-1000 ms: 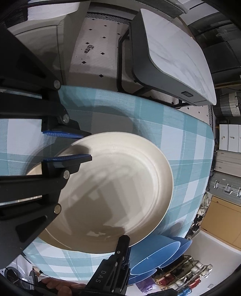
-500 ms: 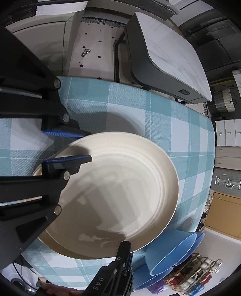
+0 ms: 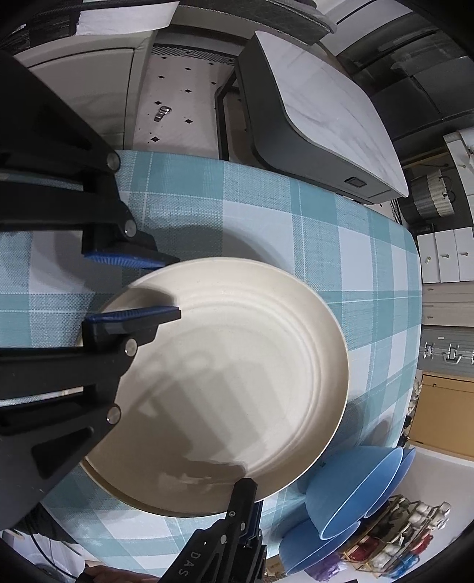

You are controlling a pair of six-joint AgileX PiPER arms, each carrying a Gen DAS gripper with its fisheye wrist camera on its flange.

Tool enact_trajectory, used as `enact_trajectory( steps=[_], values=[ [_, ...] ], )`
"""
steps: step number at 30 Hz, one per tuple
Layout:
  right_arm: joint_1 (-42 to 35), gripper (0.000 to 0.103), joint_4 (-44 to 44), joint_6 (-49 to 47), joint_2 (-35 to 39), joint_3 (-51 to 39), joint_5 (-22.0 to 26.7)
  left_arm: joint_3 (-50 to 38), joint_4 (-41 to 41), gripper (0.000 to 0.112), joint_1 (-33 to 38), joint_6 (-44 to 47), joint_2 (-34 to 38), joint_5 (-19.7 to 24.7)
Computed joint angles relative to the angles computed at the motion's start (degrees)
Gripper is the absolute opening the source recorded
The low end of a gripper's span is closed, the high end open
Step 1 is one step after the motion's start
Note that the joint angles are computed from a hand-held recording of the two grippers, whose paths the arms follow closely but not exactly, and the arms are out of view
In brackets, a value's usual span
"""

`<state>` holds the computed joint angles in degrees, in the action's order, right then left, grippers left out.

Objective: Organize plates and bowls
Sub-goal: 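Lower the plates onto the third cream plate and open both grippers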

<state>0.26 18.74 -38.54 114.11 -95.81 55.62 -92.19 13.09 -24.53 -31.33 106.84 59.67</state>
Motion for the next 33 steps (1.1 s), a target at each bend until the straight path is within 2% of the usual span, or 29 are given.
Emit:
enact_trajectory(
  steps=[12,17,25,28,31,33],
  values=[
    [-1.21,0.012,2.04,-3.67,-2.67,3.93,-0.62,2.36,5.38,0.022,-2.93,-3.64,-1.06,-0.72],
    [-2.07,0.012,3.37,-4.23,-2.22,3.02,1.14,3.33,3.8,0.025,-2.53,-2.37,-1.81,-1.68],
    [-2.42,0.012,3.74,-5.29,-2.85,3.74,0.88,4.71,3.28,0.027,-2.68,-1.84,-2.66,-3.0],
    [-2.81,0.012,4.35,-5.81,-3.22,4.14,0.51,4.58,5.31,0.031,-3.76,-2.27,-2.18,-2.77],
    [-2.22,0.012,2.16,-5.22,-4.49,5.86,-2.44,3.35,3.46,0.038,-3.82,0.19,-0.77,-1.89],
    [-3.07,0.013,3.4,-5.92,-3.95,5.08,-1.21,3.95,3.75,0.038,-4.07,-0.01,-0.87,-2.51]
  ],
)
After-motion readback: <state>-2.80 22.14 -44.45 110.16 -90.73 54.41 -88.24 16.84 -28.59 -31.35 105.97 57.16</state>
